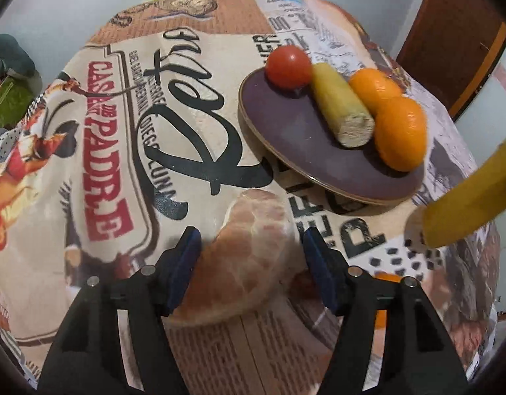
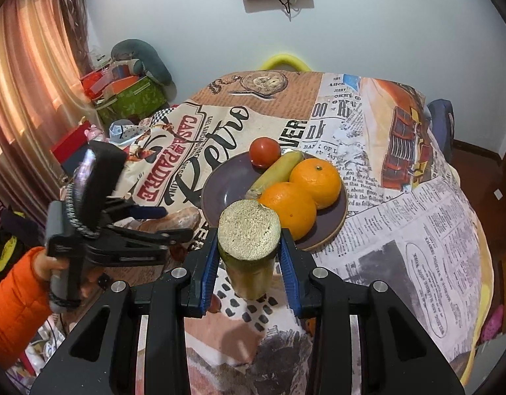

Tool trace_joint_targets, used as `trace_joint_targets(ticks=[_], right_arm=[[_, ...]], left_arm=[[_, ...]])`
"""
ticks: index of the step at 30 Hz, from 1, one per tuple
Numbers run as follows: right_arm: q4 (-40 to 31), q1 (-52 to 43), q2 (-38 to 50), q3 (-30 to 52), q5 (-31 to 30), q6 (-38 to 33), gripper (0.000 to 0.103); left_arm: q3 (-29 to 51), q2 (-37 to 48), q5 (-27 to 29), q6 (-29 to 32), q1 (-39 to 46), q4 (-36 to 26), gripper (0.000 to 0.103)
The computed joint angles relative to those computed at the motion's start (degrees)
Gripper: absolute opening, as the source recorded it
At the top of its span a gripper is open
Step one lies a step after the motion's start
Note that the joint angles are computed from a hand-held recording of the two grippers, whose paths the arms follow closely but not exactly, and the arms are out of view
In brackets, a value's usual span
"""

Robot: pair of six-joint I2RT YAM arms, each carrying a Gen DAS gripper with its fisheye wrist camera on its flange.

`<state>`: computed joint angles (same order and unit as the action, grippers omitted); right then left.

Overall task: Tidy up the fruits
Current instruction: 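Grasp the pale pink bread-like item with the left tool while the right tool lifts the corn toward the plate, then lower the corn onto the plate and open the right tool while the left tool carries the pink item there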

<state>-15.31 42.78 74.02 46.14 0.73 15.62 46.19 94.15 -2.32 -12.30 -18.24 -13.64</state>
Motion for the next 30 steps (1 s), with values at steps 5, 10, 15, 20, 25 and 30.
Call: trace_joint_targets(ticks=[5, 10, 15, 20, 25, 30], right_arm=[[0.6, -0.1, 1.3, 1.2, -0.3, -0.4, 0.032], [1.2, -0.2, 1.9, 2.4, -0.6, -0.8, 0.032], [1.9, -0.4, 2.8, 4.0, -0.7, -0.9, 0.032], [1.9, -0.1, 4.7, 6.6, -0.4, -2.1, 0.032], [2.7, 0.0, 8.4, 9.9, -0.9, -3.5, 0.032], [3.2, -0.6, 13.8, 13.8, -3.7, -4.0, 0.032]], left_arm=[[0.0, 0.8, 0.9, 1.2, 1.4, 1.6, 0.058], [-1.5, -1.9, 1.8, 3.5, 1.7, 1.1, 0.047], [-3.7, -7.0, 1.6, 2.9, 2.3, 0.4, 0.045], [-3.6, -13.6, 1.8, 3.4, 3.5, -2.5, 0.043], [-2.4, -18.3, 2.0, 3.6, 4.1, -4.6, 0.043], [-0.4, -19.5, 3.0, 3.3, 3.6, -4.4, 0.043]])
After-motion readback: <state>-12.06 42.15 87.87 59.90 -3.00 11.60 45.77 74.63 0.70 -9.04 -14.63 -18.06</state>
